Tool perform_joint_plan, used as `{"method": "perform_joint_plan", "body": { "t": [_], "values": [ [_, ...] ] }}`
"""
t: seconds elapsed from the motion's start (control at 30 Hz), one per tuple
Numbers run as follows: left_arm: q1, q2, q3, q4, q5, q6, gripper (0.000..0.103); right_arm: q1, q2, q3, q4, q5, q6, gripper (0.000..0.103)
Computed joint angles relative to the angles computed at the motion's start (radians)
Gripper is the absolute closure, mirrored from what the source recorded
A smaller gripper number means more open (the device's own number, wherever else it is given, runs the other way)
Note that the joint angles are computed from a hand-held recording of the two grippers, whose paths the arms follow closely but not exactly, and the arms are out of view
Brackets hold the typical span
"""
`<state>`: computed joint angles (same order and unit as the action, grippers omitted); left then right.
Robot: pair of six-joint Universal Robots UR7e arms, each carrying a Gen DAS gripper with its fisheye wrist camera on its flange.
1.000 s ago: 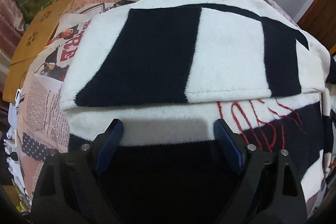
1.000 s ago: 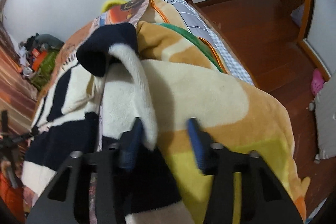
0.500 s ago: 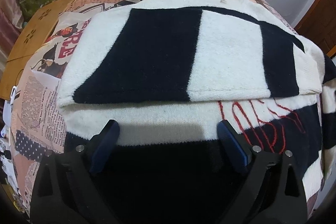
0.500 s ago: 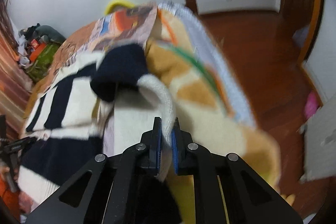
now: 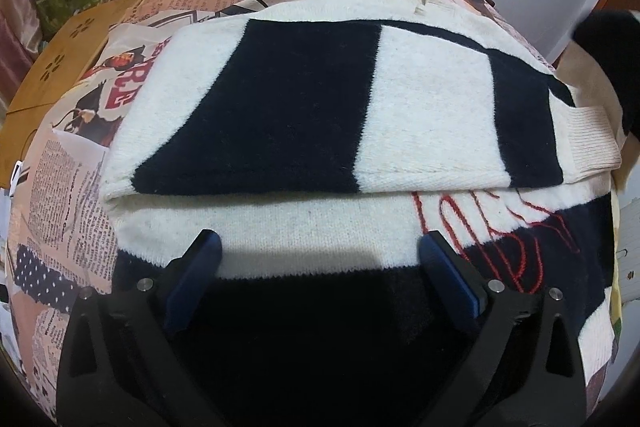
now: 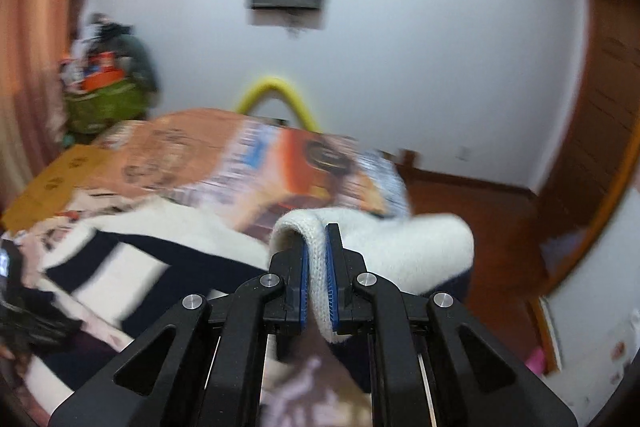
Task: Fold small clothes
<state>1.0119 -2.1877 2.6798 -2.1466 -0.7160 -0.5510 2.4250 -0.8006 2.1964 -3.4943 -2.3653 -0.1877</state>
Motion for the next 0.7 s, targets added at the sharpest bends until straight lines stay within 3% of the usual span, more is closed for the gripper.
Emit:
{"method": "perform_joint_plan", "body": {
  "t": [0.2, 0.33, 0.43, 0.5, 0.57, 0.63, 0.7],
  "values": [
    [-0.028, -0.112, -0.026, 0.142, -0.016, -0.078, 0.003, -0.008, 0.152, -0.061, 0.109, 0.215, 0.085, 0.095],
    [-0.109, -0.253, -0.064, 0.409, 0.046, -0.220, 0.003, -0.043, 0.211, -0.064, 0.224, 0.289, 0.151, 0.095],
    [-0.164, -0.286, -0.109, 0.612, 0.103, -0.344, 0.003, -0.062, 0.191, -0.026, 0.290, 0.302, 0.179, 0.092],
    [-0.184, -0.285, -0.134, 0.667, 0.115, -0.386, 0.003, -0.073, 0.153, 0.017, 0.280, 0.323, 0.188, 0.087],
    [-0.212, -0.272, -0.155, 0.693, 0.124, -0.422, 0.003, -0.092, 0.092, 0.079, 0.247, 0.365, 0.210, 0.064],
    [-0.253, -0.239, -0.169, 0.680, 0.126, -0.441, 0.003, -0.093, 0.068, 0.123, 0.183, 0.356, 0.223, 0.050],
    [-0.287, -0.196, -0.176, 0.652, 0.125, -0.450, 0.003, -0.091, 0.004, 0.186, 0.151, 0.334, 0.219, 0.044]
  ]
}}
